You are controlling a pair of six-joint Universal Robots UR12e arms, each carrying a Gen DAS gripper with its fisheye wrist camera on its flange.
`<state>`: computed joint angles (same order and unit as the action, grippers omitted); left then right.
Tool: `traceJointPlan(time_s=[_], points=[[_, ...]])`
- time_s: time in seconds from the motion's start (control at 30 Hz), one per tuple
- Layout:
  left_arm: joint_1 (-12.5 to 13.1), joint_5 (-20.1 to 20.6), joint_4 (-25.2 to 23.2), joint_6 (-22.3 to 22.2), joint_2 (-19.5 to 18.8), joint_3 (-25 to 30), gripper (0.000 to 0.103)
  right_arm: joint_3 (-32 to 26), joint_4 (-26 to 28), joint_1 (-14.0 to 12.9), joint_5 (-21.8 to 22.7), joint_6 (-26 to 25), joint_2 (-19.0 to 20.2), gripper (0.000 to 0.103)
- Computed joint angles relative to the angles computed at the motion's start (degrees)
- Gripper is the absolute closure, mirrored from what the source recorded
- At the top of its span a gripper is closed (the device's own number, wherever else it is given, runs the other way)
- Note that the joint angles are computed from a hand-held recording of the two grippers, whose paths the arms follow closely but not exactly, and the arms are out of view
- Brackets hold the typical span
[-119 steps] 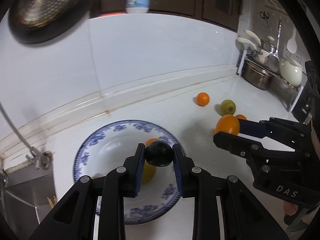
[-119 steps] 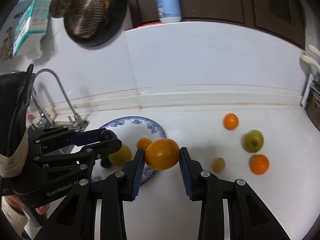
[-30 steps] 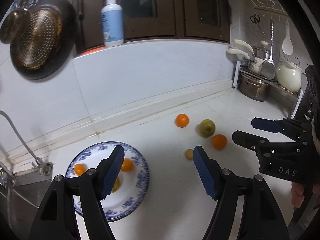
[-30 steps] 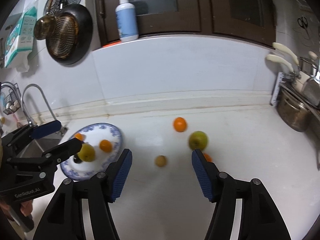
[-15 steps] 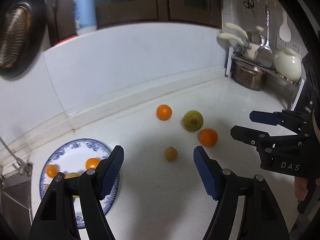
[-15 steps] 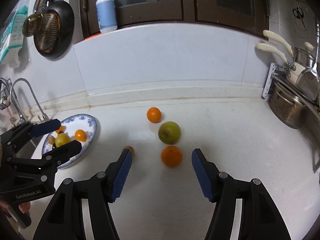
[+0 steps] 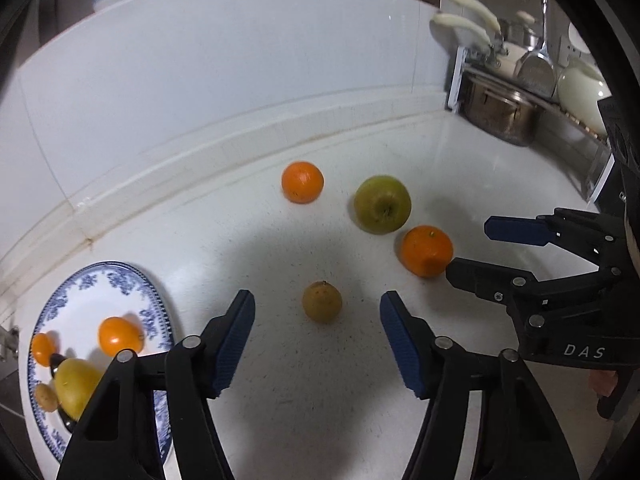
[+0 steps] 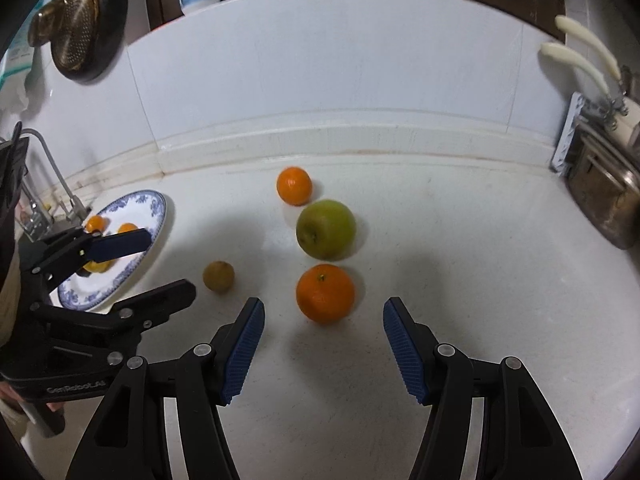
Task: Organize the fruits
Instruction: 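Move both open tools back toward the remaining fruits on the counter, then grasp the brown kiwi with the left tool while the right tool grasps an orange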
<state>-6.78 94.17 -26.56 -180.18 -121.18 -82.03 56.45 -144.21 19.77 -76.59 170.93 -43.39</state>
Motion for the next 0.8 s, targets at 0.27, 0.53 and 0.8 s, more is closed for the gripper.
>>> traceJointPlan(time_s=[0.27,0.53,0.8], points=[[0.1,-1.4,-4.1,-0.7,-2.2,2.8,0.059,-3.9,4.8,-0.4,2.0,0.6,2.5,0.044],[0.5,-2.2,-6.2,-2.2,-3.3,4.2,0.070,-6.8,8.1,-0.5,3.3,1.0,4.3,0.049],[0.7,-2.9,-6.1,-2.8,-3.7,4.6,0.077,-7.9,8.9,-0.3,4.0,0.9,5.1,0.061]])
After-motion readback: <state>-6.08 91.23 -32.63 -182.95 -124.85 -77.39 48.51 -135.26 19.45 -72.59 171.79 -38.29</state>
